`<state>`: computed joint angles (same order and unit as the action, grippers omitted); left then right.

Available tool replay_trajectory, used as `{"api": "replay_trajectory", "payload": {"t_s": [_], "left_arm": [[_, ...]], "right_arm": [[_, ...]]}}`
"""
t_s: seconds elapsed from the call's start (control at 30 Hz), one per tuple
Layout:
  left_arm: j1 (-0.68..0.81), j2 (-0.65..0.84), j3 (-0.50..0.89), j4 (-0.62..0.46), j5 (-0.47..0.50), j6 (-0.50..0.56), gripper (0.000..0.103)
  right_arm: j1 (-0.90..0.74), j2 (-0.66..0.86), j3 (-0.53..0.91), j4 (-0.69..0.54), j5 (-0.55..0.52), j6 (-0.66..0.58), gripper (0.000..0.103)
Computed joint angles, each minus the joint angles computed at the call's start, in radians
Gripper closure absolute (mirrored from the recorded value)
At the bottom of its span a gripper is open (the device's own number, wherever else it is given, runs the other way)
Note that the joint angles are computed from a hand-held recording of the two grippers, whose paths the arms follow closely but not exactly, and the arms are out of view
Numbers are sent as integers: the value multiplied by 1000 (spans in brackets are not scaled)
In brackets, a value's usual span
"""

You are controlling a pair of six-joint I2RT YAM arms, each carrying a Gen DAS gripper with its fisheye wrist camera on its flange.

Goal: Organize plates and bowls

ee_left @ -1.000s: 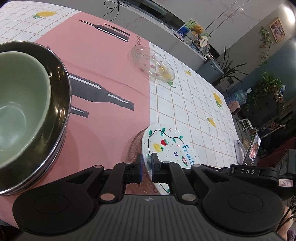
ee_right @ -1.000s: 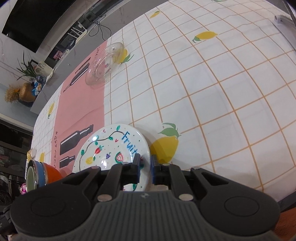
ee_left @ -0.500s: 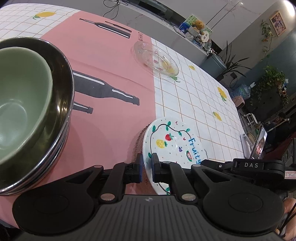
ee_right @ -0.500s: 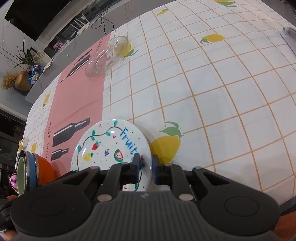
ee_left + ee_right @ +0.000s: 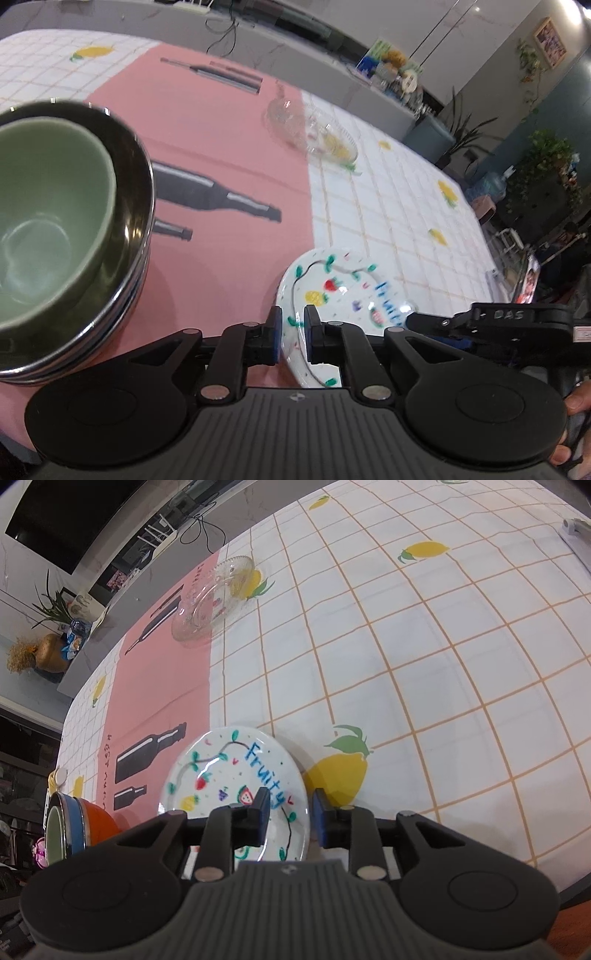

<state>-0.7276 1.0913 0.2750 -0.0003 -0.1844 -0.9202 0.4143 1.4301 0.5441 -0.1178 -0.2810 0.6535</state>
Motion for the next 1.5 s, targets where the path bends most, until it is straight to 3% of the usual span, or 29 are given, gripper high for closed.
{"api": "replay_trajectory", "payload": {"t_s": [0.07,0.17,0.3,0.37,0.5,0.6,0.97,1.17,1.2,1.37,1.5], "left_arm": [[-26,-15,11,-22,-39,4,90],[-63,2,39,-67,-106,-9,77],[-44,36,31,-46,-71,-41,64],[-34,55,29,-40,-59,-64,63],[-10,62,10,-5,-11,-69,65],[-4,73,8,17,17,-64,80],[-33,99,47,-28,-28,-50,81],[-138,97,125,-160,-199,-47,81],[-143,90,137,-175,-207,-35,81],[-120,60,181,-191,-198,27,81],[-63,87,246,-208,-185,57,81]], "right_arm": [[-1,-1,-1,1,2,6,75],[-1,-5,-4,2,16,15,75],[-8,-11,-13,15,1,23,82],[-3,-14,-15,16,9,27,82],[7,-13,-14,16,23,28,86],[21,-13,-8,5,46,18,89],[32,-18,-1,-31,48,-20,90],[60,-71,-16,-22,112,-18,81],[67,-76,-16,-19,123,-23,76],[90,-80,4,-2,206,-56,72],[60,-71,14,44,203,-72,71]]}}
